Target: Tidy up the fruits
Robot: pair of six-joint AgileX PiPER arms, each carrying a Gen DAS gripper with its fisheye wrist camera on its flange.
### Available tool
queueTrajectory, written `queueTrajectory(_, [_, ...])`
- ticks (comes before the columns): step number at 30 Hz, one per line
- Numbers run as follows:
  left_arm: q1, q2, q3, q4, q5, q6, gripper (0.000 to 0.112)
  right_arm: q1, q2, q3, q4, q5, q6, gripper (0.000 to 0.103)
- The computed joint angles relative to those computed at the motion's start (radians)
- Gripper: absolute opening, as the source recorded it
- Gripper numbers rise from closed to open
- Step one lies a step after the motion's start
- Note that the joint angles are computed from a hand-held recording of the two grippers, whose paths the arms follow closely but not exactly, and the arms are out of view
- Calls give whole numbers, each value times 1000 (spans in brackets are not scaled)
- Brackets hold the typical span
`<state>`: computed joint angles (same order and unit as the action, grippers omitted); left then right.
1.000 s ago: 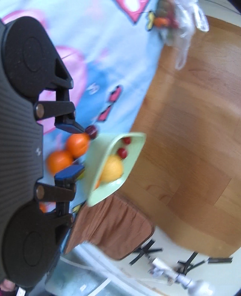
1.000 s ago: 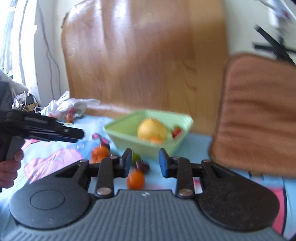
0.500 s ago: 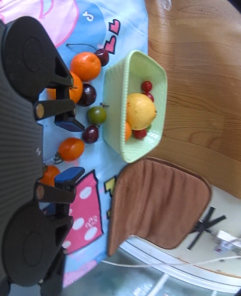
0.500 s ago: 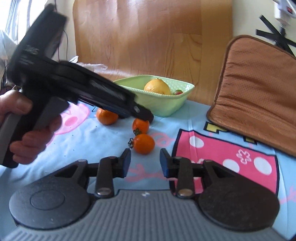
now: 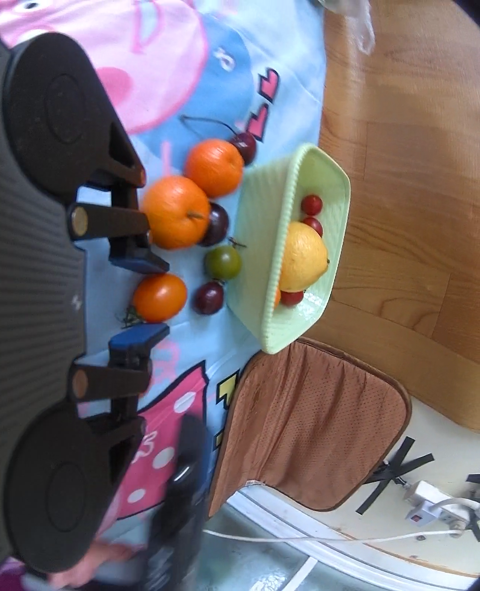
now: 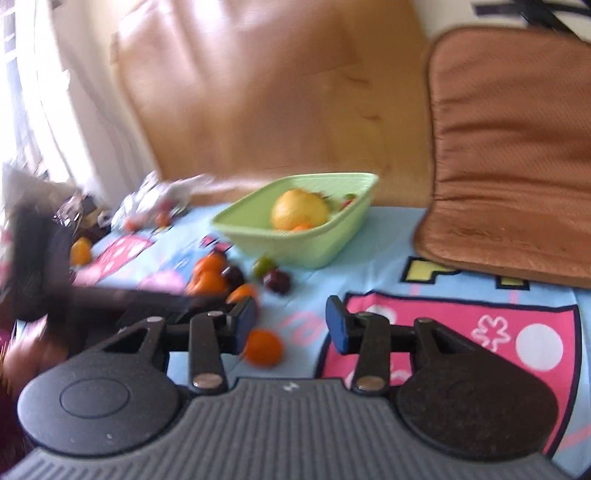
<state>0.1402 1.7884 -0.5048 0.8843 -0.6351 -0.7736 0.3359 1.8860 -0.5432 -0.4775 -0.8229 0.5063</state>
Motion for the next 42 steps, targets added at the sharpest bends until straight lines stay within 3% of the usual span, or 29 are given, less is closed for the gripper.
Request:
queueTrajectory(6, [105,-60,122,65,-78,43,30,104,96,-232,15,200,-74,45])
queueTrajectory(9, [169,-83,144,148,-94,5,30,166,150,-328,118,297,-201,44])
queueTrajectory(10, [188,-91,144,180,-98,-16,30,176,166,-356,137,327,-228,33])
queueTrajectory(11, [211,-101,141,217,-105,-43,30,185,173,-365,172,341,-265,28])
queueTrajectory(14, [270,-145,115,314,-134,-130,30,167,132,-296,134,289,-228,27])
queueTrajectory(17, [281,-169,44,350,-139,-193,30,143,61,-176,132,154,-226,27])
queueTrajectory(19, [238,-166,-19,296,-101,-187,30,138,35,-138,183,81,-264,27])
queueTrajectory(22, [176,-112,-137,224,-53,-180,30,143,39,-154,303,38,-341,28])
queueTrajectory(25, [94,-28,-273,160,59,-167,30,129,84,-244,307,87,-310,28])
queueTrajectory(30, [1,118,-452,126,229,-172,30,152,183,-379,418,141,-400,29])
queueTrajectory(32, [-22,146,-482,123,278,-173,30,162,213,-407,471,140,-432,45])
queueTrajectory(37, [50,57,-335,58,155,-89,32,144,158,-310,464,55,-398,46])
queueTrajectory(42, [251,-146,3,-24,-77,101,41,149,67,-114,435,-57,-329,46])
